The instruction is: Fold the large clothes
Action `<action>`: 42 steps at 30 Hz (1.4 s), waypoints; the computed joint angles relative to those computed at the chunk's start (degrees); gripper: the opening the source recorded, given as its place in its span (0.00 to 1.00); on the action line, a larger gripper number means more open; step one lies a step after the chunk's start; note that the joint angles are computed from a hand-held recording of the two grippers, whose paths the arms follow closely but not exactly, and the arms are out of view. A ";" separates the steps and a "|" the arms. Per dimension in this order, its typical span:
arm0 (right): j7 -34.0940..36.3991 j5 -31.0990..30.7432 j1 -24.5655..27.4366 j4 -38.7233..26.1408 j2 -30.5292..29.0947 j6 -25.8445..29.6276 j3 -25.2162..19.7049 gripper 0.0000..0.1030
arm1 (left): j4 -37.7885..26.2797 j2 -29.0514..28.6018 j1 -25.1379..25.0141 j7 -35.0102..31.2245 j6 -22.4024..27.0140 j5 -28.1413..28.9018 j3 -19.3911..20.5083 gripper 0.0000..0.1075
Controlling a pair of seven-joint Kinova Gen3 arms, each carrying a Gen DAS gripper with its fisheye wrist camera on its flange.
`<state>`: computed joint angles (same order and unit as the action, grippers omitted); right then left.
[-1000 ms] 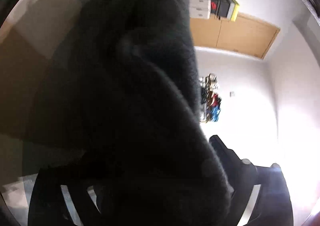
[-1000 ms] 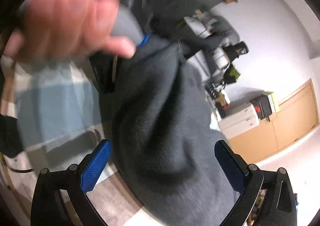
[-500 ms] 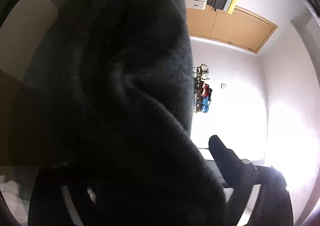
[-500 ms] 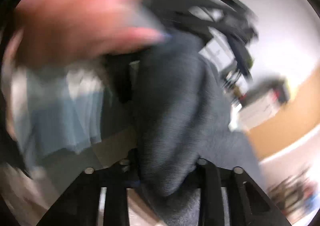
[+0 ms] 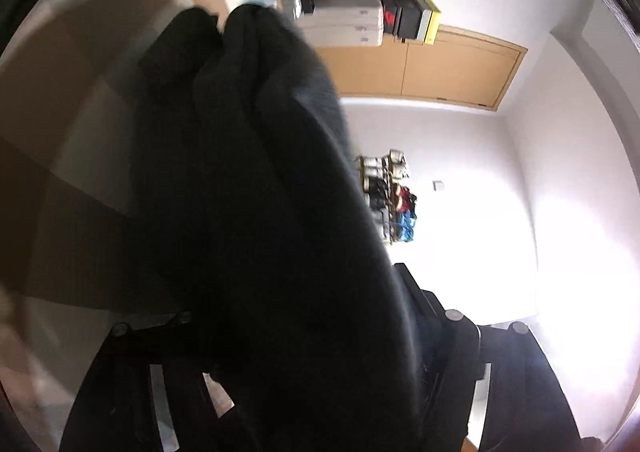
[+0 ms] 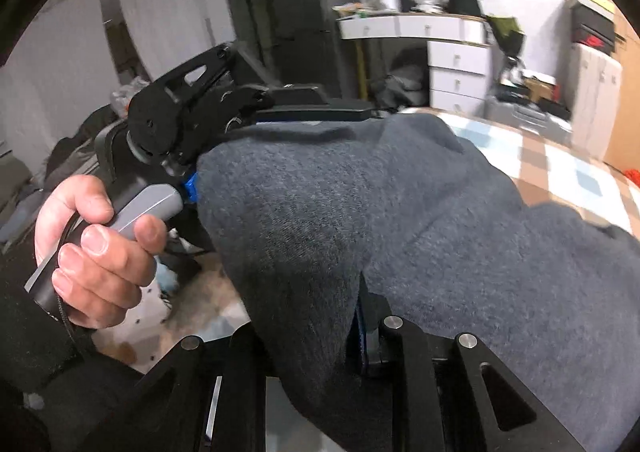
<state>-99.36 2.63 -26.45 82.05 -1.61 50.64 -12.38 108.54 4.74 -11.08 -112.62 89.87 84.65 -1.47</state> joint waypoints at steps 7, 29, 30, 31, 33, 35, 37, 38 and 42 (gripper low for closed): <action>2.43 -6.41 0.78 0.28 0.81 -8.09 -1.72 0.19 | -3.55 -6.14 0.29 3.79 3.51 -4.82 -8.30 0.61; -10.15 9.20 -29.25 4.85 -2.68 -7.24 20.91 0.17 | 11.89 -9.39 -5.16 -9.85 13.26 -6.73 -12.77 0.54; -9.78 6.87 -30.03 6.31 -5.34 -9.57 23.17 0.17 | 10.85 -11.06 -3.75 -8.85 12.52 -5.93 -13.02 0.50; -10.04 4.54 -29.75 7.79 -7.99 -11.90 24.48 0.17 | 8.87 -13.31 -1.28 -8.19 12.04 -5.26 -13.54 0.50; -8.92 -0.12 -27.36 11.32 -12.90 -16.56 24.48 0.17 | 4.52 -17.48 3.66 -6.11 8.64 -5.18 -12.77 0.51; -7.96 -4.78 -22.86 15.63 -17.85 -21.22 22.99 0.17 | 0.54 -19.61 8.58 -2.91 4.34 -4.00 -8.98 0.50; -7.74 -9.44 -21.22 19.98 -22.65 -25.88 23.97 0.17 | -4.00 -18.38 12.01 -1.97 -0.30 -3.65 -3.69 0.50; -7.68 -11.77 -21.18 22.39 -25.30 -28.21 25.11 0.17 | -6.43 -17.91 14.28 -1.04 -2.63 -3.89 -1.04 0.50; -5.79 -21.09 -16.29 31.79 -34.78 -37.28 26.09 0.17 | -15.73 -14.41 21.94 2.68 -11.95 -8.00 9.42 0.50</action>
